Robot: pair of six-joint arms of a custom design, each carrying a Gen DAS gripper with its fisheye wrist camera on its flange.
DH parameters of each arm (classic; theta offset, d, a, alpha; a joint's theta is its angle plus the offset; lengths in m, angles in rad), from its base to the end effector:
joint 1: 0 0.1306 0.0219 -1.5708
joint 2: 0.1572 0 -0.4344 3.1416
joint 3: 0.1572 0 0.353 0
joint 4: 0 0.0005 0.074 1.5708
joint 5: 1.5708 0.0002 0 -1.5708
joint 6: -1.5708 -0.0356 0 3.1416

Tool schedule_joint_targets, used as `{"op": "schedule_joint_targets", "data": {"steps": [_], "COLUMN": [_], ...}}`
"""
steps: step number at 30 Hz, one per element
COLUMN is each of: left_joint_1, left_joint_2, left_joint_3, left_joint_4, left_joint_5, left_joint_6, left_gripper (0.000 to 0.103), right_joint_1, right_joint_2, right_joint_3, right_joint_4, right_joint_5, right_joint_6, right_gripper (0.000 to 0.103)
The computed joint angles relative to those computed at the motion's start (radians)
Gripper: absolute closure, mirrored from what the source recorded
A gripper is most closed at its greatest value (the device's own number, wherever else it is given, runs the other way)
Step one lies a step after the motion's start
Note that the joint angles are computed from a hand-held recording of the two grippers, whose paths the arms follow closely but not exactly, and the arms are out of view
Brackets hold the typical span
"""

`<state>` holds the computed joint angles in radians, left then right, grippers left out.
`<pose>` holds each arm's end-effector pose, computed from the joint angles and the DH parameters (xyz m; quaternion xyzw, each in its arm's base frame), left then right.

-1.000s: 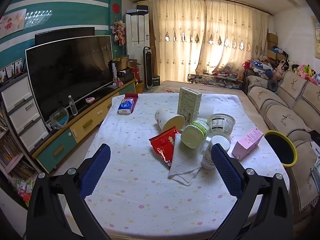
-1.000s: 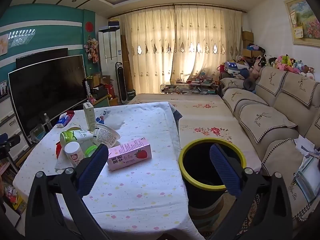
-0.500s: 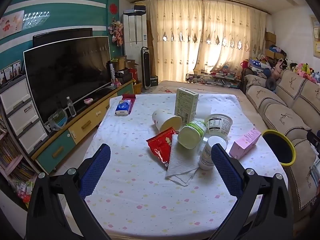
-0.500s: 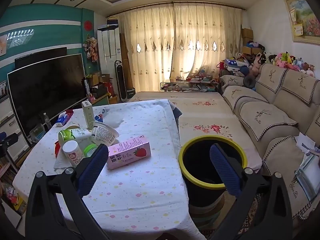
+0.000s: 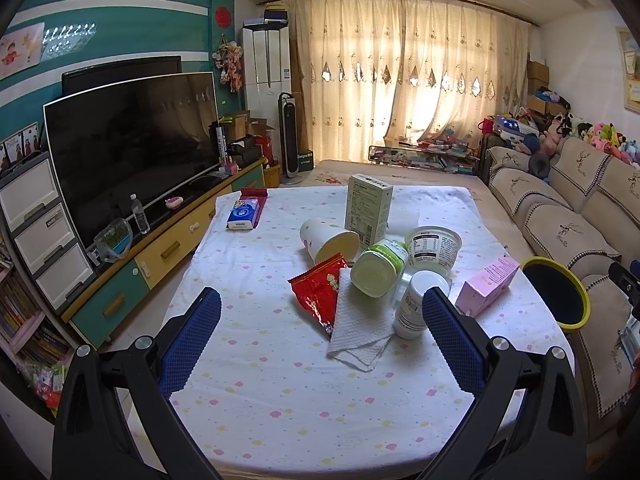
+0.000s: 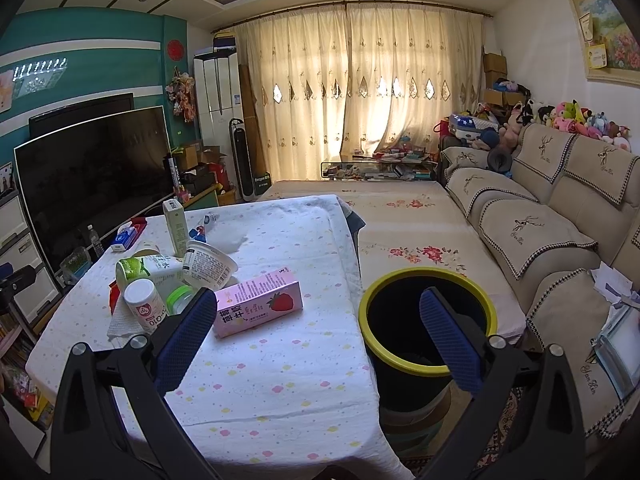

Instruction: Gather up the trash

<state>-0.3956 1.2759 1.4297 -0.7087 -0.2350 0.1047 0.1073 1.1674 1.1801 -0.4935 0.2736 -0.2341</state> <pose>0.3752 -0.1482 0.5576 0.0694 0.8668 -0.0203 0.4934 0.3639 0.0290 0.5061 0.1242 0.8410 -0.0277 0.5259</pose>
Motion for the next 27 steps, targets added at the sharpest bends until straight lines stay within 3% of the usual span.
{"op": "schedule_joint_targets", "data": {"steps": [27], "left_joint_1": [-0.004], "left_joint_2": [0.001], "left_joint_3": [-0.005], "left_joint_4": [0.002], "left_joint_5": [-0.004], "left_joint_6": [0.002], "left_gripper": [0.004], "right_joint_1": [-0.001], "right_joint_2": [0.008], "right_joint_3": [-0.005], "right_joint_4": [0.003], "right_joint_5": [-0.012], "right_joint_6": [-0.01], "right_gripper": [0.006]}}
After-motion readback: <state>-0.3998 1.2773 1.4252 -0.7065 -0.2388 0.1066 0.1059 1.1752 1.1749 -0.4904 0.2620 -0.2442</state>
